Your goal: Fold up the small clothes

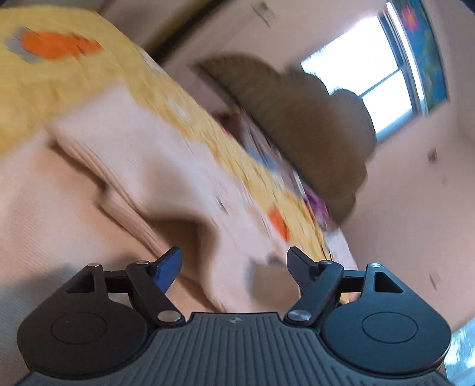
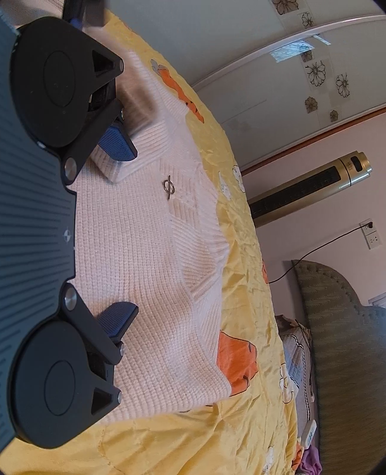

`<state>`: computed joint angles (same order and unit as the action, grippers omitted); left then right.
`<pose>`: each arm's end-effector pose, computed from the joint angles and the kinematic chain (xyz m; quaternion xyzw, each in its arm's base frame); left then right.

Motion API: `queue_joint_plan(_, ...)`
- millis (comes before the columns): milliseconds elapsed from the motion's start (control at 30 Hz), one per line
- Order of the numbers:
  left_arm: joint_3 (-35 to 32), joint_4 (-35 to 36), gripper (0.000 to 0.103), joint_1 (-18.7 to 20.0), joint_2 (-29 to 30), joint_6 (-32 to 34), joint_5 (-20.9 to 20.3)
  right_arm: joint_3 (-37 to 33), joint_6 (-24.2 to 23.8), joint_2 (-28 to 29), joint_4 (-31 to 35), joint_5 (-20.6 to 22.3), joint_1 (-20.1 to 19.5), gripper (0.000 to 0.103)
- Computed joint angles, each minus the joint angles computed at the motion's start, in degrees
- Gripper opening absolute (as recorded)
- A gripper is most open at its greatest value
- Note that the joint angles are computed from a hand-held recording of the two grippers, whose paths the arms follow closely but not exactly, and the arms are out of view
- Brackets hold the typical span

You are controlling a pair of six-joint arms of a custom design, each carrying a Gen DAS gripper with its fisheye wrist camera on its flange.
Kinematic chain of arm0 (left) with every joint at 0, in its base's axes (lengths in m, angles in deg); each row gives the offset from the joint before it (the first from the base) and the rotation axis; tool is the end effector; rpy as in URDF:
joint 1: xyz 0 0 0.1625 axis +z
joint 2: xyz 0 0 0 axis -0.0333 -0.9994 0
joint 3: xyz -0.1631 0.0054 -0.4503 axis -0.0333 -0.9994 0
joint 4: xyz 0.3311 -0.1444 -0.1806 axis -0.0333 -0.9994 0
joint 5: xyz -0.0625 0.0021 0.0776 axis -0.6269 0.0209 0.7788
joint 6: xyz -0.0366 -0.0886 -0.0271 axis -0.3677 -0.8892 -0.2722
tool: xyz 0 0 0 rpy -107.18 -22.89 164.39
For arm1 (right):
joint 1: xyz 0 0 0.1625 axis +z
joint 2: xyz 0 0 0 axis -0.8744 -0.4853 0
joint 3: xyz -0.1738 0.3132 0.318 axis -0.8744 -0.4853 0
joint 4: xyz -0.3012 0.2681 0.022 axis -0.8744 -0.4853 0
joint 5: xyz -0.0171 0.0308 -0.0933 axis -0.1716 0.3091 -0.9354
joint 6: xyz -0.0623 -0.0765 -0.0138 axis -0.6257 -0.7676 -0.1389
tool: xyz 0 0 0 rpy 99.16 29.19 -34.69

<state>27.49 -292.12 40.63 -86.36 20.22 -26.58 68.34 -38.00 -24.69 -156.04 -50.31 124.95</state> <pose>-0.3213 -0.5066 -0.0756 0.0256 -0.8903 0.4536 0.0308 -0.1273 -0.6292 0.3526 0.2300 -0.8928 0.3705 0.1129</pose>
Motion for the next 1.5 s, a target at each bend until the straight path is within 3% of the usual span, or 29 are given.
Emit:
queue_joint_plan(67, 0.2, -0.2, 0.078, 1.0, -0.1, -6.2, 6.4, 0.0, 0.0, 0.0, 0.0, 0.0, 0.0, 0.102)
queue_joint_plan(167, 1.2, 0.3, 0.077, 3.3, -0.5, -17.5, 10.9, -0.3, 0.4, -0.2, 0.7, -0.2, 0.0, 0.102)
queue_joint_plan(233, 1.2, -4.7, 0.077, 4.3, 0.4, -17.2, 10.3, -1.3, 2.6, -0.8, 4.0, -0.6, 0.2, 0.102)
queue_joint_plan(300, 0.8, -5.8, 0.077, 4.2, 0.7, -15.6, 10.9, -2.6, 8.0, -2.3, 9.4, -1.1, 0.5, 0.103)
queue_joint_plan(400, 0.2, -7.3, 0.078, 2.8, 1.6, -14.5, 13.2, -4.9, 14.8, -4.7, 21.5, 0.4, 0.3, 0.103)
queue_joint_plan(467, -0.2, -6.8, 0.078, 2.8, 1.3, -13.6, 12.9, -5.8, 15.1, -5.7, 28.8, 3.0, -0.2, 0.103)
queue_joint_plan(533, -1.2, -7.6, 0.078, 3.2, 1.9, -11.4, 12.7, -6.6, 15.4, -5.9, 34.2, 2.6, -0.1, 0.096)
queue_joint_plan(667, -2.2, -8.0, 0.078, 4.6, 1.6, -11.0, 10.9, -5.1, 16.7, -5.8, 32.4, -1.7, 1.0, 0.067)
queue_joint_plan(800, -3.3, -10.0, 0.078, 5.1, 2.5, -9.7, 12.3, -5.6, 19.2, -6.0, 36.4, 1.5, -0.1, 0.057)
queue_joint_plan(933, -7.5, -9.1, 0.078, 3.7, 5.5, 0.8, 17.3, -4.6, 19.3, -6.1, 37.3, 1.4, -0.7, 0.049)
queue_joint_plan(967, -8.8, -8.2, 0.078, 3.3, 6.3, 4.1, 18.9, -4.0, 19.5, -6.1, 36.4, 1.4, -0.8, 0.041)
queue_joint_plan(1000, -9.8, -7.6, 0.078, 2.9, 7.0, 6.3, 20.3, -3.3, 19.9, -6.0, 34.9, 0.9, -0.8, 0.025)
queue_joint_plan(1033, -10.2, -7.2, 0.081, 2.8, 7.0, 6.6, 20.6, -3.0, 20.4, -5.9, 33.8, 0.4, -0.7, 0.018)
queue_joint_plan(1167, -10.1, -9.4, 0.082, 3.0, 7.3, 7.8, 19.8, -2.0, 17.5, -6.7, 28.9, 2.9, 1.0, 0.017)
queue_joint_plan(1267, -10.8, -8.7, 0.085, 2.8, 7.7, 9.6, 20.7, -4.3, 16.7, -8.1, 27.5, 8.9, 2.9, 0.017)
queue_joint_plan(1333, -11.3, -9.0, 0.087, 2.8, 8.0, 10.6, 20.7, -6.3, 15.8, -8.5, 26.8, 10.6, 3.7, 0.017)
queue_joint_plan(1367, -11.4, -9.2, 0.088, 2.8, 8.1, 10.9, 20.6, -7.5, 15.5, -8.1, 26.4, 9.6, 3.9, 0.016)
queue_joint_plan(1500, -11.4, -9.6, 0.089, 2.7, 8.2, 11.3, 20.5, -12.9, 19.1, -3.1, 25.4, -3.4, 3.2, 0.017)
